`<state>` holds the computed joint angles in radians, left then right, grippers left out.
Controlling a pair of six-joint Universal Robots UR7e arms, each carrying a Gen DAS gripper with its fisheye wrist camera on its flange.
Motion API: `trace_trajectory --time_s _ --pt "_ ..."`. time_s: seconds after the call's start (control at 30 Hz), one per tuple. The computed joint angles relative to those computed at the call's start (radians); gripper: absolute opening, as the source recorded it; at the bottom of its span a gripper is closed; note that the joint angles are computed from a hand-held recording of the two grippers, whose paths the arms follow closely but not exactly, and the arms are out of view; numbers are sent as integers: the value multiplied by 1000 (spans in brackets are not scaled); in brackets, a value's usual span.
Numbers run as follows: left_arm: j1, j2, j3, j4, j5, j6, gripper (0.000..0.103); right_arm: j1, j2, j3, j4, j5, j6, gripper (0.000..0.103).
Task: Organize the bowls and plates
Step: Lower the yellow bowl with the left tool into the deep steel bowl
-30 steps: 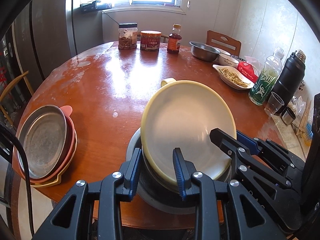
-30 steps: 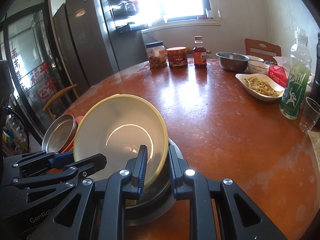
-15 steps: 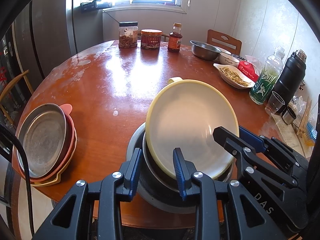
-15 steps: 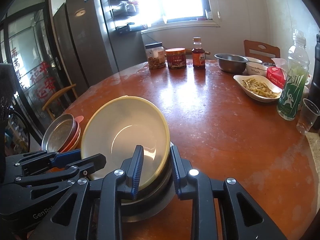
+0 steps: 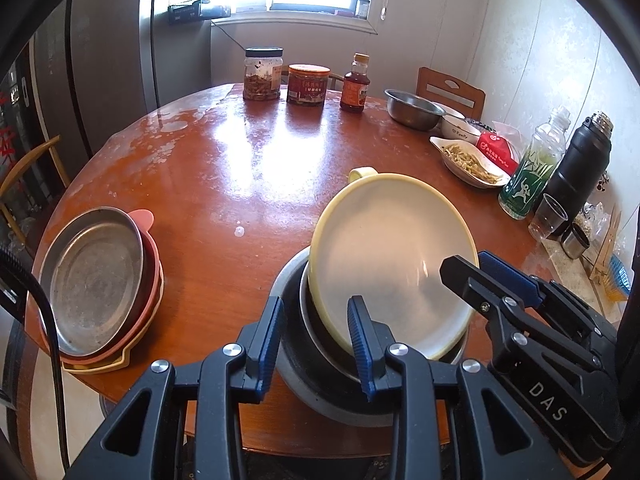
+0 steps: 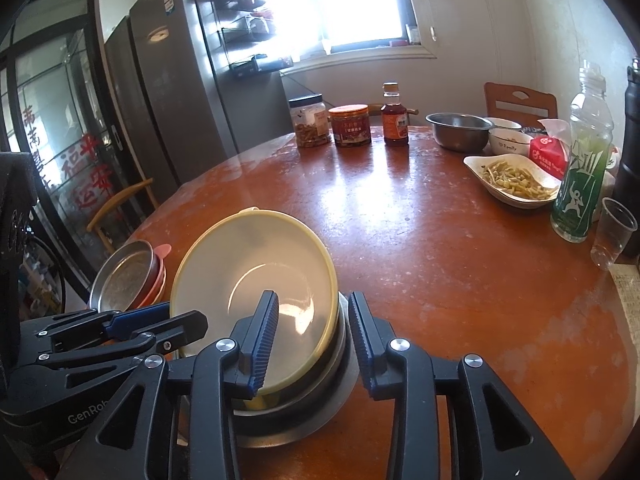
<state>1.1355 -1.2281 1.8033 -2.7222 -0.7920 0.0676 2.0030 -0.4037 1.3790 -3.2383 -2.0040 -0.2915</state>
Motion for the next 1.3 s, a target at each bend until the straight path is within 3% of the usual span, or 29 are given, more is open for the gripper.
trace_trajectory --time_s 0.63,0.87,1.3 --pt "-15 -23 17 -33 24 14 41 10 -24 30 -37 -4 6 47" --pt "-20 -37 27 -39 34 15 43 12 -30 35 -33 -3 12 55" --pt "-6 -71 38 -6 12 -6 51 5 -44 55 1 -3 45 62"
